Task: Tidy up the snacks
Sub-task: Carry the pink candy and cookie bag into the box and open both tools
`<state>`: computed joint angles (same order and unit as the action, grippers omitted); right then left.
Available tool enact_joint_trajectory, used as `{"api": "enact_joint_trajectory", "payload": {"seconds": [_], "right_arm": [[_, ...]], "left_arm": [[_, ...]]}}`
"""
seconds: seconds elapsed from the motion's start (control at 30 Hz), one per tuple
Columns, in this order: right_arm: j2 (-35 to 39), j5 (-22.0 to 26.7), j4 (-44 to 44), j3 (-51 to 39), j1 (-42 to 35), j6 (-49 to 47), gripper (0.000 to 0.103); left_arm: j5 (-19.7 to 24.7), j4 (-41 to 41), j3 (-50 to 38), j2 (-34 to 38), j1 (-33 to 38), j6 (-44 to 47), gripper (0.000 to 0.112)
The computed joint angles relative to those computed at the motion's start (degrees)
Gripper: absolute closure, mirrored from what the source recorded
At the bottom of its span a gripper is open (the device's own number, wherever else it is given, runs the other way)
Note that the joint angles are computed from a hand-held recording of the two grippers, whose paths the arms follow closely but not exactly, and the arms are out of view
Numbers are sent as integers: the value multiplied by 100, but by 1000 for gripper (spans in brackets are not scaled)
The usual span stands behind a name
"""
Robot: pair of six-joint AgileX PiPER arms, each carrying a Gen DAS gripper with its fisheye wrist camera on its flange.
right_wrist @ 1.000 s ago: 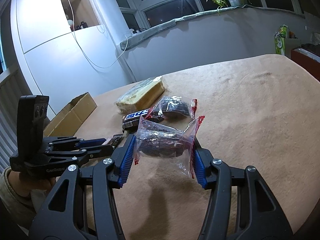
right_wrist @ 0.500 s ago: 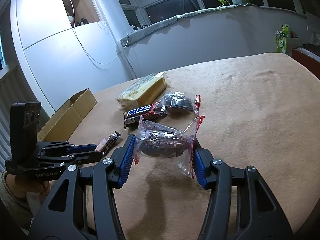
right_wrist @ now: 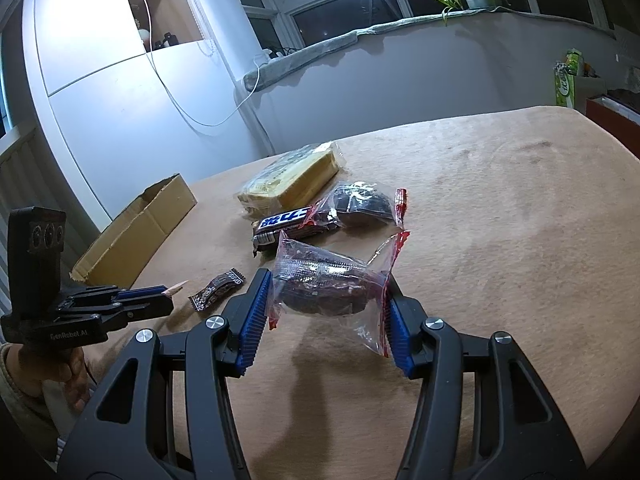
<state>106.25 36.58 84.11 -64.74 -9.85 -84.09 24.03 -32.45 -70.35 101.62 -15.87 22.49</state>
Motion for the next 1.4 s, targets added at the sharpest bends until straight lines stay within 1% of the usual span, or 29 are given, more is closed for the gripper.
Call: {"api": "enact_joint_trajectory", "payload": {"seconds": [0.1, 0.27, 0.5, 0.67, 0.8, 0.93, 1.1, 1.23, 1.33, 1.4], "right_arm": [[-66, -10, 42, 40, 19, -48, 48], [-231, -33, 55, 77, 69, -63, 48], [-469, -111, -187, -103, 311, 206, 48], [-534, -225, -439, -416, 786, 530, 48], [-448, -341, -772, -842, 1356, 900, 48], [-230, -467, -1214, -1373, 2008, 1339, 48], [221, -480, -2062, -2331, 2796, 2184, 48], [723, -370, -2693, -3326, 3388, 2799, 48], [1191, -225, -3095, -4178, 3733, 3217, 46], [1626, 38, -3650, -4960, 3930, 3769, 43]], "left_arm": [[-99, -276, 159, -137, 90, 234, 93], [-204, -168, 207, -343, 127, 126, 93], [-389, -421, 454, -790, 416, 392, 93], [-539, -1054, 876, -1260, 912, 1037, 93], [-567, -1646, 1226, -1581, 1459, 1637, 93], [-483, -2406, 1544, -1852, 2147, 2389, 93], [-428, -2866, 1730, -1970, 2804, 2923, 93], [-671, -2626, 1815, -1899, 3035, 2886, 93], [-694, -2587, 1753, -1733, 3113, 2861, 93], [-751, -2264, 1688, -1617, 3054, 2566, 92]]}}
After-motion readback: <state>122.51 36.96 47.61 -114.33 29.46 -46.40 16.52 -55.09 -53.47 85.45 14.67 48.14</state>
